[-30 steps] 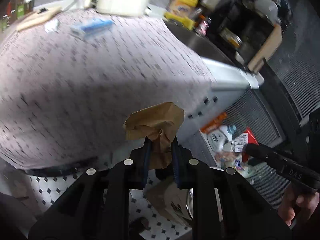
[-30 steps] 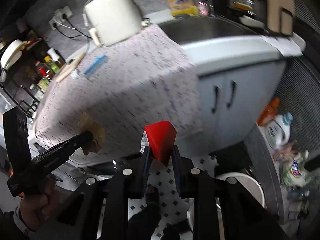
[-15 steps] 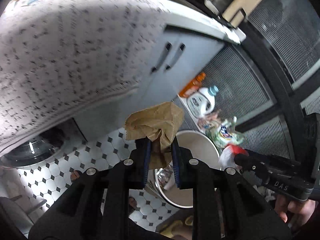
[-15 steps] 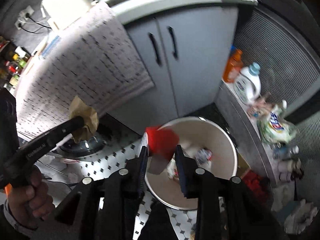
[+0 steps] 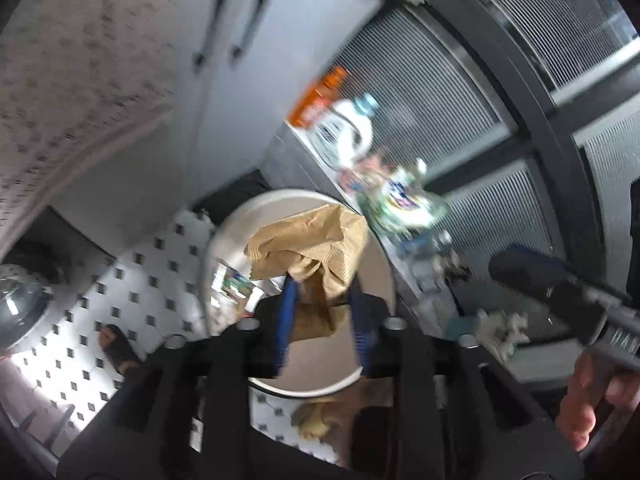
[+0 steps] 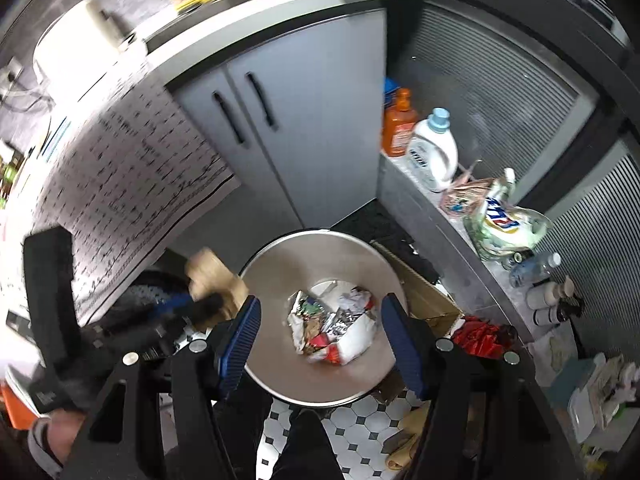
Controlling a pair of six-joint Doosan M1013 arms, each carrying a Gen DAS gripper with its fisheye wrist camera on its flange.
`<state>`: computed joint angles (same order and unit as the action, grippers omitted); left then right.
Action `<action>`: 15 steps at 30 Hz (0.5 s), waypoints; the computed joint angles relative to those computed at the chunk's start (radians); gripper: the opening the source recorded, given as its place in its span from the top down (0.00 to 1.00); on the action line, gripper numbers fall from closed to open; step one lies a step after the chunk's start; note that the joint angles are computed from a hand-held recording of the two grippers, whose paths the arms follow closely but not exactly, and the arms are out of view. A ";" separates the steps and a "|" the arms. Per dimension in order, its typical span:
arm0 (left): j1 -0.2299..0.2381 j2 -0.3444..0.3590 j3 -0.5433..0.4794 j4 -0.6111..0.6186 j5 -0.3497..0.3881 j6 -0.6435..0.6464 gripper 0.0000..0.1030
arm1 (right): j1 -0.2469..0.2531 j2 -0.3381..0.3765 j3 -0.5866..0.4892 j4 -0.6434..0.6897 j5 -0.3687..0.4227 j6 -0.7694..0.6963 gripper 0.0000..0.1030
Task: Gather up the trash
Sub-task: 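Carry the paper bag and red scrap down to the white bin, then open the left tool over the bin while the right tool releases the scrap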
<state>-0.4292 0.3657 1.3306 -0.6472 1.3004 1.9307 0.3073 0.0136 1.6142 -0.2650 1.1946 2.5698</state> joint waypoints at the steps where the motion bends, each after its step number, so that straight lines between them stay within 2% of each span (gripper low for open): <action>1: 0.001 0.003 0.001 -0.016 0.015 0.007 0.52 | -0.001 -0.003 0.002 -0.007 0.002 0.008 0.40; 2: 0.001 0.003 0.003 -0.027 0.020 0.014 0.42 | -0.002 -0.007 0.005 -0.014 0.005 0.018 0.40; 5: 0.006 0.005 0.003 -0.039 0.033 0.031 0.32 | -0.009 -0.011 0.008 -0.030 0.009 0.045 0.40; 10: 0.032 0.020 -0.027 -0.021 0.039 0.003 0.27 | -0.013 -0.001 -0.003 -0.052 0.009 0.087 0.40; 15: 0.064 0.031 -0.082 0.027 0.011 0.047 0.22 | 0.003 0.026 -0.034 -0.071 -0.009 0.130 0.38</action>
